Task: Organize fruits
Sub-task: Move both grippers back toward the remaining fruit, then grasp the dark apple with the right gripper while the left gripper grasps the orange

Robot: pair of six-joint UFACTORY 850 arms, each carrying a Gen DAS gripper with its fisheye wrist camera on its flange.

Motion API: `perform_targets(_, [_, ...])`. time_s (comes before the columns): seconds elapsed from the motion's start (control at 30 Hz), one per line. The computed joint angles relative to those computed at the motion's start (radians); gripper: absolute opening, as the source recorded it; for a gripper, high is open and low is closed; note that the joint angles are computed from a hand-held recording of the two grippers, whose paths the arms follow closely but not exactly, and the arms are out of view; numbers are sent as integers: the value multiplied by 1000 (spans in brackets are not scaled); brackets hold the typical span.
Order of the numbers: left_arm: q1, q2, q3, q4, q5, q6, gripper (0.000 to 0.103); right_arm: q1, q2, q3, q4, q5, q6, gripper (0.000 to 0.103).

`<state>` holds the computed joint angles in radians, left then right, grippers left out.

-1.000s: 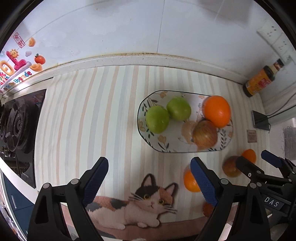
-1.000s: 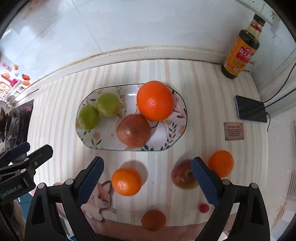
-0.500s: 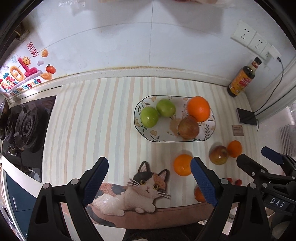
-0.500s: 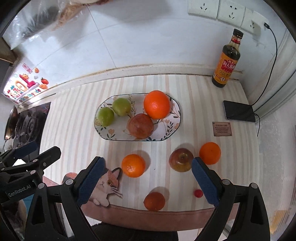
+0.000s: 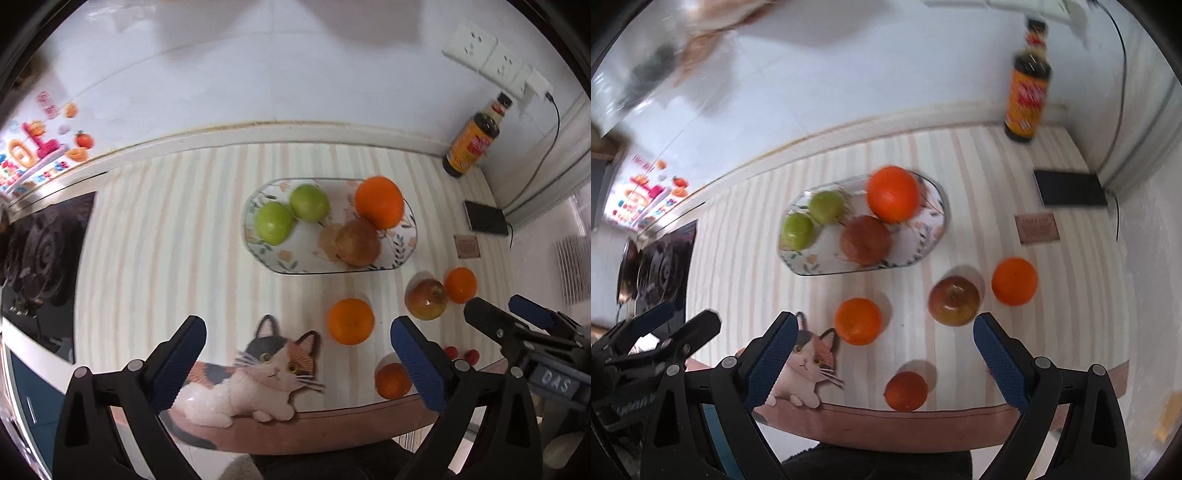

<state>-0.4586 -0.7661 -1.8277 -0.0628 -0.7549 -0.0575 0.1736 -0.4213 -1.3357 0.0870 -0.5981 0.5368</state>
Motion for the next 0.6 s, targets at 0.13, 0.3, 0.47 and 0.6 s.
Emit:
perform_targets(0.13, [-22,-111,-107,-7,-79,3,102,-51,-44,29,81,17,-50,98])
perform_targets(0.3, [-53,-274,-272,5,-193,-12,102,-102,-112,47,221,50,-185,90])
perform_targets(0.47, [-76,-456,-479,-11,-337,0,102,-122,-177,27,204,38,-198,84])
perform_targets(0.6, [-85,-529,-556,-33,-377,7,95,-126,-235,-17,192,5,-216,84])
